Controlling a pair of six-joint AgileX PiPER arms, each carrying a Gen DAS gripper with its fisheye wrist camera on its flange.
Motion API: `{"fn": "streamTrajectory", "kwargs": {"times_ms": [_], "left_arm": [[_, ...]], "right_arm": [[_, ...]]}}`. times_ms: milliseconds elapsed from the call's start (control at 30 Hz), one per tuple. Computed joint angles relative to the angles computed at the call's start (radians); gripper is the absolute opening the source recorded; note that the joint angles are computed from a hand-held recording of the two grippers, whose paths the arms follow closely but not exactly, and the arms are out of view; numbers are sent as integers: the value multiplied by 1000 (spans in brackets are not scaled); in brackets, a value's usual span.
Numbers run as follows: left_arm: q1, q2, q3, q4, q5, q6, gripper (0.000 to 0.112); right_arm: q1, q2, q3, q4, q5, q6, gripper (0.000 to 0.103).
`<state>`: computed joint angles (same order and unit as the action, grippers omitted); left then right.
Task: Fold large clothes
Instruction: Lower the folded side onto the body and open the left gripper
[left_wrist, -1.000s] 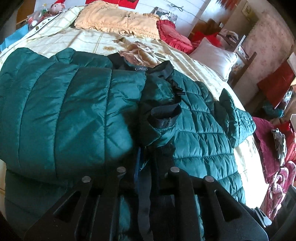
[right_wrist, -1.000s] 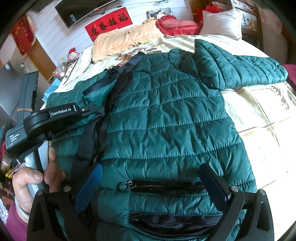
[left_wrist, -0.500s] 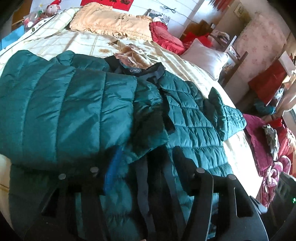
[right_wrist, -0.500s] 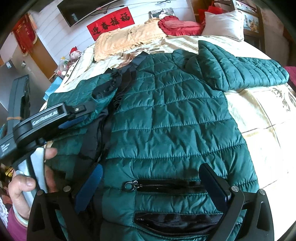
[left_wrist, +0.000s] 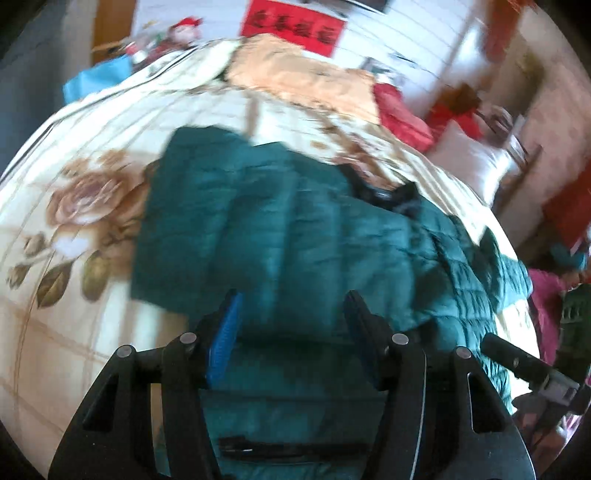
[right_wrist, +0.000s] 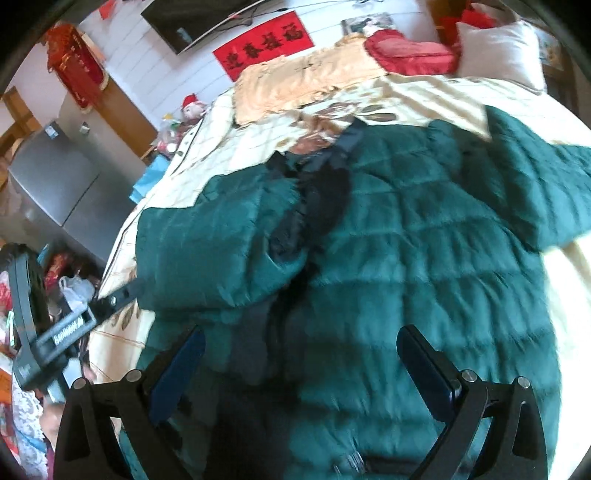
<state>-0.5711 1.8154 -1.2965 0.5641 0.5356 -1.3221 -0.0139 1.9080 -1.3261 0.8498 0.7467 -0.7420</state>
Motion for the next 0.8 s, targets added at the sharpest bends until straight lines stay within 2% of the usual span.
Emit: {"fn": "streamTrajectory", "kwargs": {"times_ms": [100, 200, 333, 433, 533, 600, 633, 667, 700, 800], "left_arm": [[33, -40, 92, 54, -38, -111, 57], [44, -64, 147, 98, -39, -165, 57], [58, -61, 179, 145, -38, -217, 57], [89, -29, 163, 132, -46, -213, 57], [121, 4, 142, 93, -66, -186, 57], [126, 16, 134, 95, -66, -192, 57], [125, 22, 129, 98, -62, -196, 57], [125, 25, 127, 99, -61, -197, 57], [125, 28, 125, 99, -60, -195, 57], [125, 29, 116, 90, -49, -180, 57]], "right_arm": [[41, 86, -125, -32, 15, 66, 103], [71, 174, -245, -60, 16, 134, 103], [97, 290, -406, -89, 65, 226, 103], [115, 341, -477, -92, 91, 251, 88], [155, 363, -513, -172, 67, 281, 71], [173, 364, -506, -196, 33, 266, 52], [184, 352, -482, -202, -10, 242, 46], [186, 341, -460, -199, -37, 217, 32], [190, 333, -447, -205, -57, 204, 23], [193, 300, -406, -186, -101, 149, 17]]}}
